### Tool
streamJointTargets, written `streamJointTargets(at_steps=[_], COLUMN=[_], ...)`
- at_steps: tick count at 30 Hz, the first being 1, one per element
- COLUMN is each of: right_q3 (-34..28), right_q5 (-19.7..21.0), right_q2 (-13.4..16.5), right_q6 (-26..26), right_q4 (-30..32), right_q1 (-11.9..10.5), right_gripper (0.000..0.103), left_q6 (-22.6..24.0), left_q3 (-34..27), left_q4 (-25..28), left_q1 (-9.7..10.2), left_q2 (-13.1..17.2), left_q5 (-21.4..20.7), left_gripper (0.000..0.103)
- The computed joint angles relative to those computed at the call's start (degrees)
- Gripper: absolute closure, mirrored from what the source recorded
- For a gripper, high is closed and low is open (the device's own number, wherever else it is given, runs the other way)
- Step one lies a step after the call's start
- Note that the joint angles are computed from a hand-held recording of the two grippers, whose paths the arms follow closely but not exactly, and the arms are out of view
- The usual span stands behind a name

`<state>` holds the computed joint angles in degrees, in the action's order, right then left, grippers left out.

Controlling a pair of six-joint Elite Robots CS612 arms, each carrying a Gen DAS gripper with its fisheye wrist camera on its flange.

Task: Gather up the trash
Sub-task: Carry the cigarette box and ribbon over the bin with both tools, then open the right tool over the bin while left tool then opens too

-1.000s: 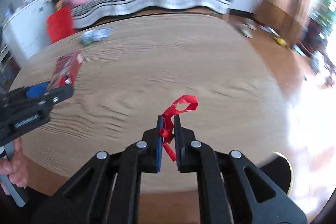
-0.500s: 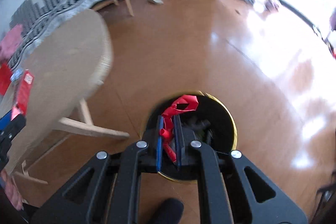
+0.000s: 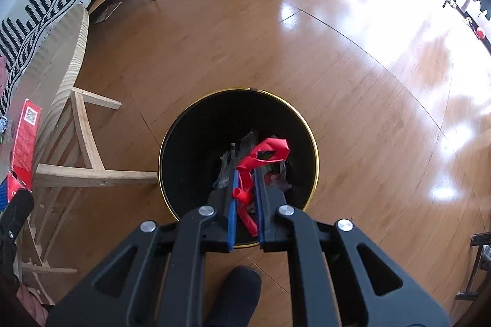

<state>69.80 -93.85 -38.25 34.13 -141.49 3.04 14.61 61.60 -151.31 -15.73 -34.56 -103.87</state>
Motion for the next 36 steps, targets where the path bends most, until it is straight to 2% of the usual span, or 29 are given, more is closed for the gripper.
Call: streamJointTargets(at_steps=[14,15,18,19,22,25,31,36], right_q3=[0.78,0.92,1.60,1.60,2.27,2.70,4.68,7.08], right_q5=[0.93,1.23,0.60,-0.65,-0.41,-1.98,-3.93,-6.13], right_q2=[-0.09,-0.12,-0.37,-0.47,-0.89,-1.21,-2.45,-3.86], right_q6=[1.25,1.50,1.96,1.83,2.99,3.92,7.03,8.51], right_q4=[-1.64,-1.83,-3.51,-3.53,-4.80,-5.19,-6.70,-7.73], right_q1=[-0.53,-0.60,-0.60,-0.42,-0.59,-0.57,-0.93,-1.29], right_gripper=[0.093,0.088,0.025,0.027,0.028,0.028,0.025,0.023], left_q6=[-0.30,-0.21,-0.03,0.07,0.20,0.50,2.92,5.09], left_q3=[-1.01,-1.21,-1.74,-1.85,-2.21,-2.84,-4.45,-4.64], left_q4=[2.03,2.26,2.81,2.99,3.85,5.18,8.56,7.60], left_q1=[-0.38,-0.37,-0.31,-0.27,-0.24,-0.27,-0.73,-1.57], left_q2=[0.73,0.84,1.18,1.25,1.48,1.97,3.43,4.24], left_q5=[0.06,-0.17,-0.67,-0.84,-1.81,-3.52,-7.17,-9.04], left_gripper=[0.043,0.043,0.043,0.043,0.043,0.043,0.043,0.043])
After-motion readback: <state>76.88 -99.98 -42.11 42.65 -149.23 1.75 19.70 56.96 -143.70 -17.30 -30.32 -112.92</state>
